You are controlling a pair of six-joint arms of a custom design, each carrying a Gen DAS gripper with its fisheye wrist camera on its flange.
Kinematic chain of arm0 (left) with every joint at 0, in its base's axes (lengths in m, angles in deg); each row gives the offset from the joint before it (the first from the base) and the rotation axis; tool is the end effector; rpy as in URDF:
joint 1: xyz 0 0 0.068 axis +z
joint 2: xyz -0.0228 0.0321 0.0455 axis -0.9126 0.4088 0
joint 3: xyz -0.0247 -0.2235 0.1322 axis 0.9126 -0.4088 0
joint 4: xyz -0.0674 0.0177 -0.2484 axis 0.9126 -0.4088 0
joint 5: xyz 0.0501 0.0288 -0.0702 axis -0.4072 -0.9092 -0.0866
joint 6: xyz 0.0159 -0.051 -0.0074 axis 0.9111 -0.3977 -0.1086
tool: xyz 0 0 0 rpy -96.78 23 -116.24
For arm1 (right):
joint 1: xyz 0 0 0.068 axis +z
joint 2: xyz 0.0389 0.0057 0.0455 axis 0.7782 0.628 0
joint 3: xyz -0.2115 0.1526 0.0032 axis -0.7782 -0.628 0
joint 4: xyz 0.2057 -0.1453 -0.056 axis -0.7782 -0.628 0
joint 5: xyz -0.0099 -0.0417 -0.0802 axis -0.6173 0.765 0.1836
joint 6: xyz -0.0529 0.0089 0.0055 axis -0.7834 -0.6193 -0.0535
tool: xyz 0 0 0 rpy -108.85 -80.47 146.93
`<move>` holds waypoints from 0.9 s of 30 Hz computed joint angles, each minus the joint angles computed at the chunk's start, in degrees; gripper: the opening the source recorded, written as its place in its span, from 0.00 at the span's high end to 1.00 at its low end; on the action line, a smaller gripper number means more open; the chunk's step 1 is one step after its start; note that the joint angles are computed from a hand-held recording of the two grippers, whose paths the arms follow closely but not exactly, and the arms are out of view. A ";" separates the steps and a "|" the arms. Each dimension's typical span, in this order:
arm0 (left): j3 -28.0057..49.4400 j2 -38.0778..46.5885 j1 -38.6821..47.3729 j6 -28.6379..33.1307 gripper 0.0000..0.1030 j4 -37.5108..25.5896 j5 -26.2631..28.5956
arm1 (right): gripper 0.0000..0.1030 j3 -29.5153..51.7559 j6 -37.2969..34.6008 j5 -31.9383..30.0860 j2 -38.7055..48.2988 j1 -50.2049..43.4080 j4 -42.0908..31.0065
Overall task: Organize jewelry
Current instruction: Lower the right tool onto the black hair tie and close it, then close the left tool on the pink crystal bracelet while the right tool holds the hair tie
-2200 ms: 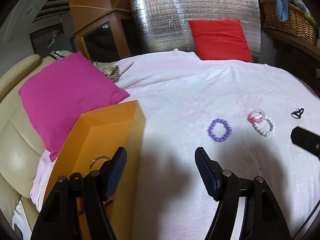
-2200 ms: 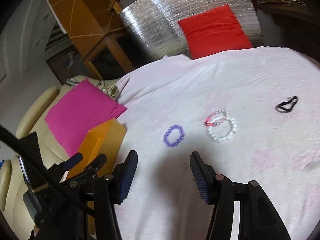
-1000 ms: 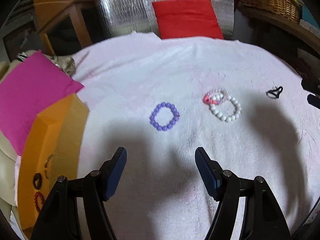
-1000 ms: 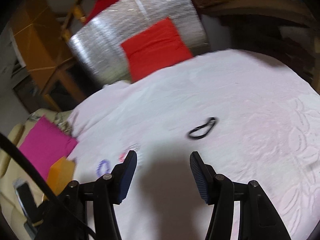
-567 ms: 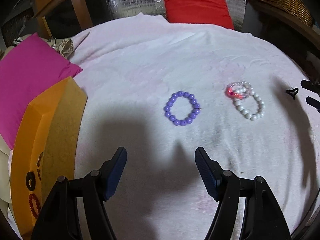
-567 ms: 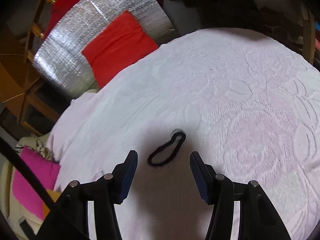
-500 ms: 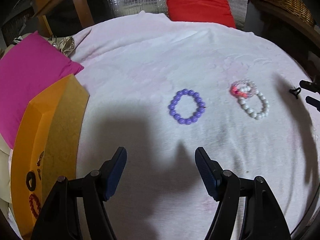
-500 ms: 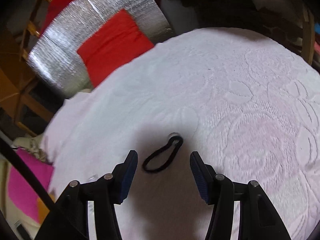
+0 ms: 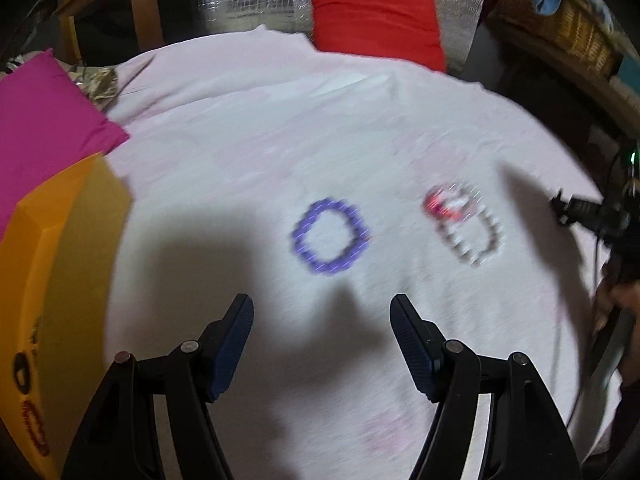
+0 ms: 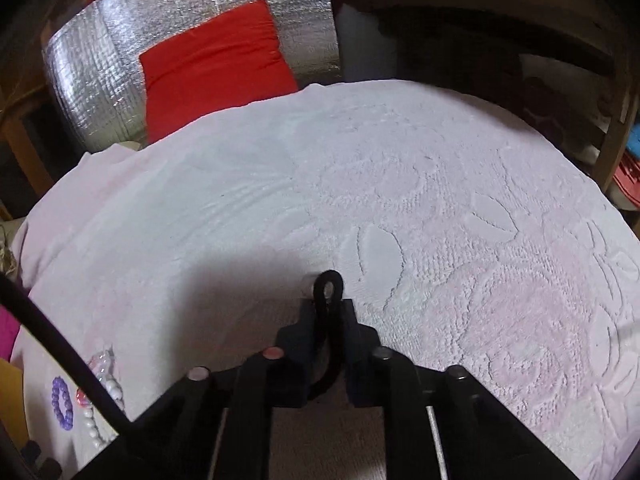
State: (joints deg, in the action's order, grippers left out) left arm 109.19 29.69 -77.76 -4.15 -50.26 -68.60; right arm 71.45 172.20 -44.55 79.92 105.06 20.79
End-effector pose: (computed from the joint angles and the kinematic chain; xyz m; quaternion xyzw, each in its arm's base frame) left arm 0.1963 -0.0509 0.1883 0.2499 0.9147 -0.1205 0.2938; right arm 0.1450 0.1586 0.1704 0.3832 0.8501 -0.0618 0.3560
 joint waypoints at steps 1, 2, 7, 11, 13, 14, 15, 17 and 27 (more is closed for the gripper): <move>0.42 0.66 -0.86 -1.62 0.31 0.54 1.11 | 0.88 -0.50 0.08 0.16 -0.72 0.57 -0.01; 0.96 1.40 -1.75 -3.42 0.31 0.97 2.02 | 0.89 -1.23 0.02 0.12 -1.79 1.06 0.40; 3.07 5.00 -9.69 -11.37 0.31 4.31 0.86 | 0.89 -4.77 1.81 -0.28 -8.50 3.09 1.73; 4.25 8.57 -15.53 -15.44 0.31 6.45 -2.31 | 0.89 -5.15 3.47 0.52 -11.12 4.85 0.13; 5.91 11.74 -15.78 -17.11 0.31 7.42 -1.61 | 0.89 -5.55 3.55 0.62 -11.71 5.11 0.08; 6.47 12.89 -15.63 -17.80 0.31 8.11 -1.16 | 0.89 -5.89 3.86 0.55 -12.16 5.42 0.03; 7.01 13.99 -15.64 -18.61 0.31 8.90 -0.64 | 0.89 -6.10 4.29 0.50 -12.37 5.71 -0.04; 7.70 15.59 -15.79 -19.65 0.32 10.11 1.05 | 0.89 -6.95 3.73 0.16 -12.98 5.22 1.31; 6.04 19.04 -18.05 -18.29 0.85 16.76 2.72 | 0.89 -7.84 1.20 -1.40 -12.38 4.64 4.88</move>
